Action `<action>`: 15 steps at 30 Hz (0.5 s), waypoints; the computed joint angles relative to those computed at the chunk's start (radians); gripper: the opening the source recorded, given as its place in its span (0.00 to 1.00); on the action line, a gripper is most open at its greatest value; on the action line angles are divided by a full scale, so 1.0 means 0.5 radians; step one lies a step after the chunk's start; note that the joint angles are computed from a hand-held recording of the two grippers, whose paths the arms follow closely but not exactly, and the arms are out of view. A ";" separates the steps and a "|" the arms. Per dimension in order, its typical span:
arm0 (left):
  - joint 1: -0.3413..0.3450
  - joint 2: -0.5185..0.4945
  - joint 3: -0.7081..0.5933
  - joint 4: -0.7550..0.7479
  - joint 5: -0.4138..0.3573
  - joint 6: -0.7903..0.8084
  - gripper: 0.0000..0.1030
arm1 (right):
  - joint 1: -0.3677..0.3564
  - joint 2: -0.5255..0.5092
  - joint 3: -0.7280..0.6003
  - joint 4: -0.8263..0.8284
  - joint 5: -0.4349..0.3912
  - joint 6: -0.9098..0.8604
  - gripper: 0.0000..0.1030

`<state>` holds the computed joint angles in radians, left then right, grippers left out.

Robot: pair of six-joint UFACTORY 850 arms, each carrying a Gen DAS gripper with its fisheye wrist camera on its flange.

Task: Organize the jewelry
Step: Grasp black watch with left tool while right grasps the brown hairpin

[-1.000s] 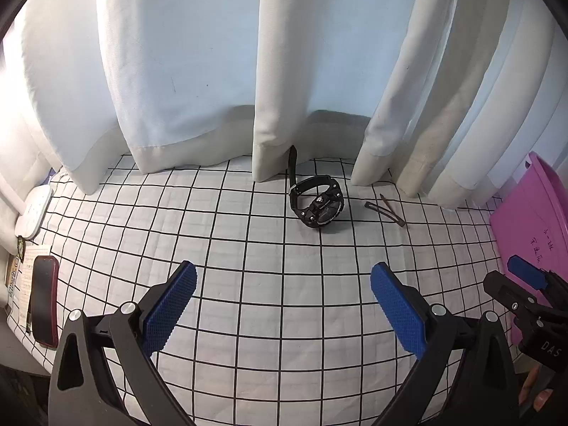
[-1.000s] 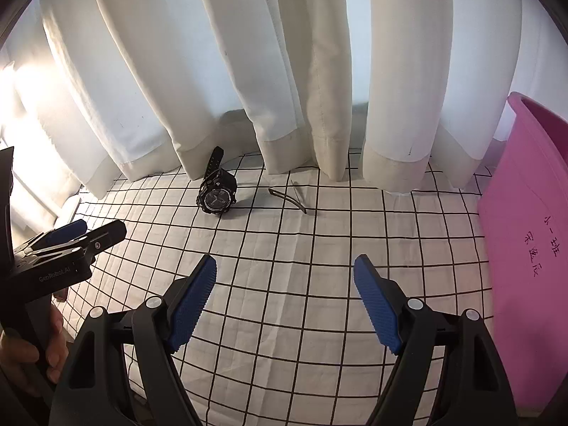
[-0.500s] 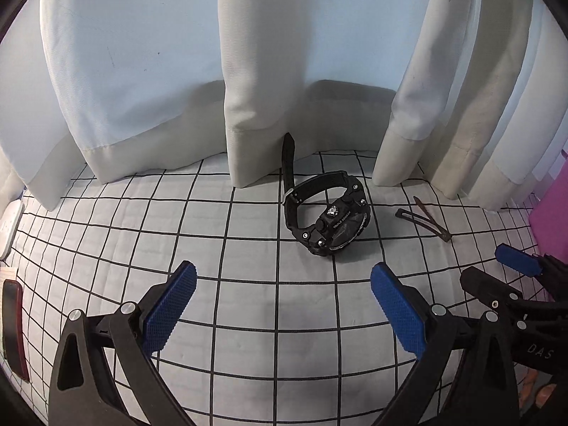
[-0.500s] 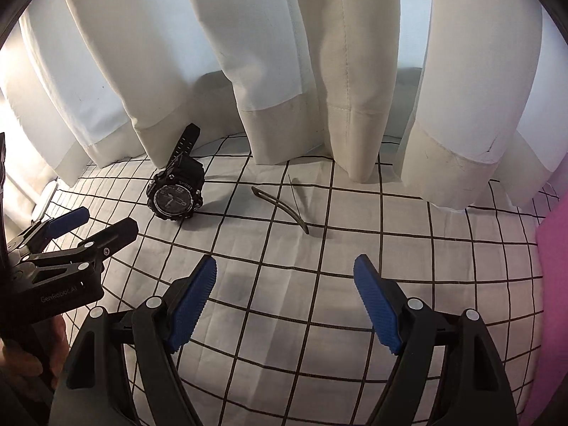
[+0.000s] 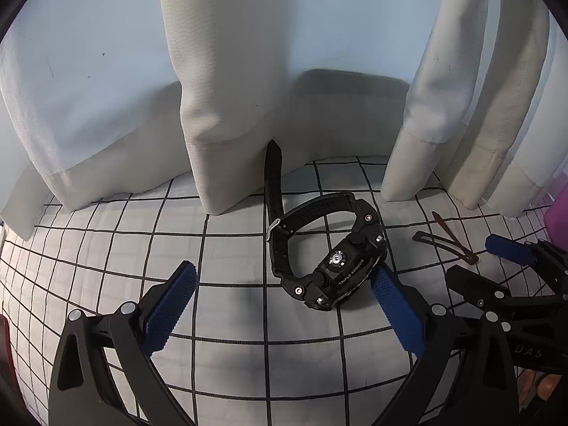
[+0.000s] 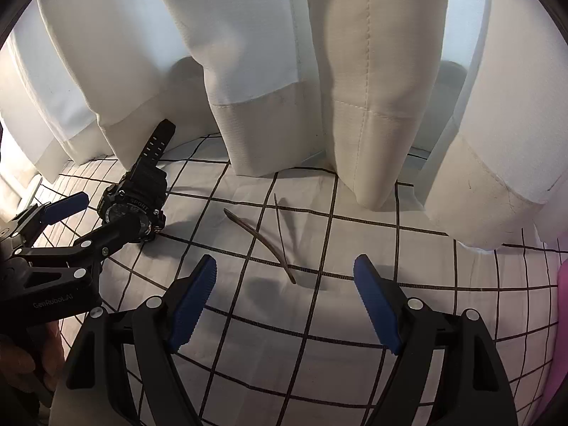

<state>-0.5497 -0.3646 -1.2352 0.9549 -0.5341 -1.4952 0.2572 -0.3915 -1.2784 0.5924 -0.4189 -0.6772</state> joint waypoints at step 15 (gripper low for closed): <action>0.091 -0.085 -0.054 -0.183 0.223 0.170 0.95 | 0.066 -0.091 -0.087 -0.309 0.140 0.169 0.74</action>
<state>-0.5044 -0.4069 -1.2622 0.8633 -0.4226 -1.4101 0.2904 -0.4372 -1.3221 0.4379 -0.3491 -0.5926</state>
